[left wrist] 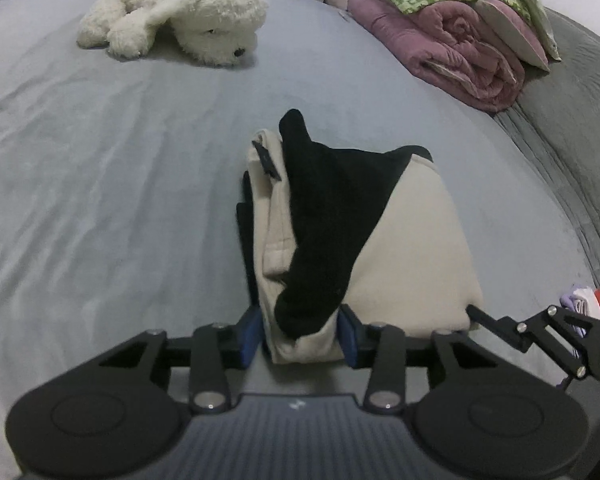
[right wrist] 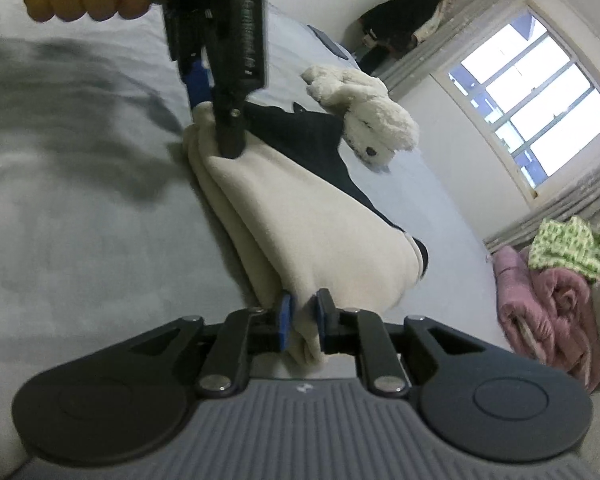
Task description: Fold clothes
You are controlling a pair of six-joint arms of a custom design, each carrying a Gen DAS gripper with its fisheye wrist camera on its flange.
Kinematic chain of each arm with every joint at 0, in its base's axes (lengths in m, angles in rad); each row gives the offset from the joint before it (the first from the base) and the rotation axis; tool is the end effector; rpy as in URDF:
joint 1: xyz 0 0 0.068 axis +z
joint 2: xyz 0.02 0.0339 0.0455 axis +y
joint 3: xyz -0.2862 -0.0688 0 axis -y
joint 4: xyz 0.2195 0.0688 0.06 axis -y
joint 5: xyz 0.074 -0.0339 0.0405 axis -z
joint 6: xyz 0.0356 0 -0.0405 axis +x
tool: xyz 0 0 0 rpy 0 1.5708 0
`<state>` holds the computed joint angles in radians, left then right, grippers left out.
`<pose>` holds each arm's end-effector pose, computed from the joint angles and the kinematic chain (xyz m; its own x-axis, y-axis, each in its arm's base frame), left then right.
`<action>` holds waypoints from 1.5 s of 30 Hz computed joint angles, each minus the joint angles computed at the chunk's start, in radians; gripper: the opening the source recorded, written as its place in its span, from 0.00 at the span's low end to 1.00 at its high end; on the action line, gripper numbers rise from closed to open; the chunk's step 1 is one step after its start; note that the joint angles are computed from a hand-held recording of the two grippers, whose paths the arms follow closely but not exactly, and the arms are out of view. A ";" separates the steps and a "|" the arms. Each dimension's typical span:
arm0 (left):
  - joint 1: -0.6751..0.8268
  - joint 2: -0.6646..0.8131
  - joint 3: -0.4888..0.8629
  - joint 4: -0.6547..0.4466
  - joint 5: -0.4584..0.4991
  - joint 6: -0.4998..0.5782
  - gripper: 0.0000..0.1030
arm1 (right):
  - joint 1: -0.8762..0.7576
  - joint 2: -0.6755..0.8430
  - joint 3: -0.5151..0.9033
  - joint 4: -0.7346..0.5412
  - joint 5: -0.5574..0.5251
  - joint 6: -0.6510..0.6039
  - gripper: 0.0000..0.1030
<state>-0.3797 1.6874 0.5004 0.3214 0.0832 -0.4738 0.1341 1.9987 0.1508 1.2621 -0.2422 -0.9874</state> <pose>0.2423 -0.0999 0.1333 -0.8207 -0.1620 -0.5479 0.0505 0.9346 -0.3521 0.2237 0.0388 0.0863 -0.0282 -0.8214 -0.5697 -0.6379 0.4536 -0.6224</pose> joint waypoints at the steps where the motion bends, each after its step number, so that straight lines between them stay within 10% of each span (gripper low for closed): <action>1: -0.003 -0.005 0.001 -0.008 -0.001 0.001 0.41 | -0.024 -0.027 0.011 -0.051 -0.028 0.017 0.14; 10: 0.065 -0.076 -0.025 0.005 0.054 -0.007 0.49 | -0.128 -0.044 0.033 -0.139 -0.037 0.039 0.13; 15: 0.170 -0.203 -0.133 0.197 0.151 -0.092 0.49 | -0.172 -0.124 0.036 -0.203 -0.065 0.120 0.13; 25: -0.008 -0.084 -0.164 0.496 -0.033 -0.108 0.42 | 0.002 -0.242 0.236 -0.459 -0.069 0.573 0.17; 45: -0.060 0.154 -0.062 0.431 -0.192 0.030 0.36 | -0.115 -0.102 0.327 -0.570 -0.298 0.796 0.17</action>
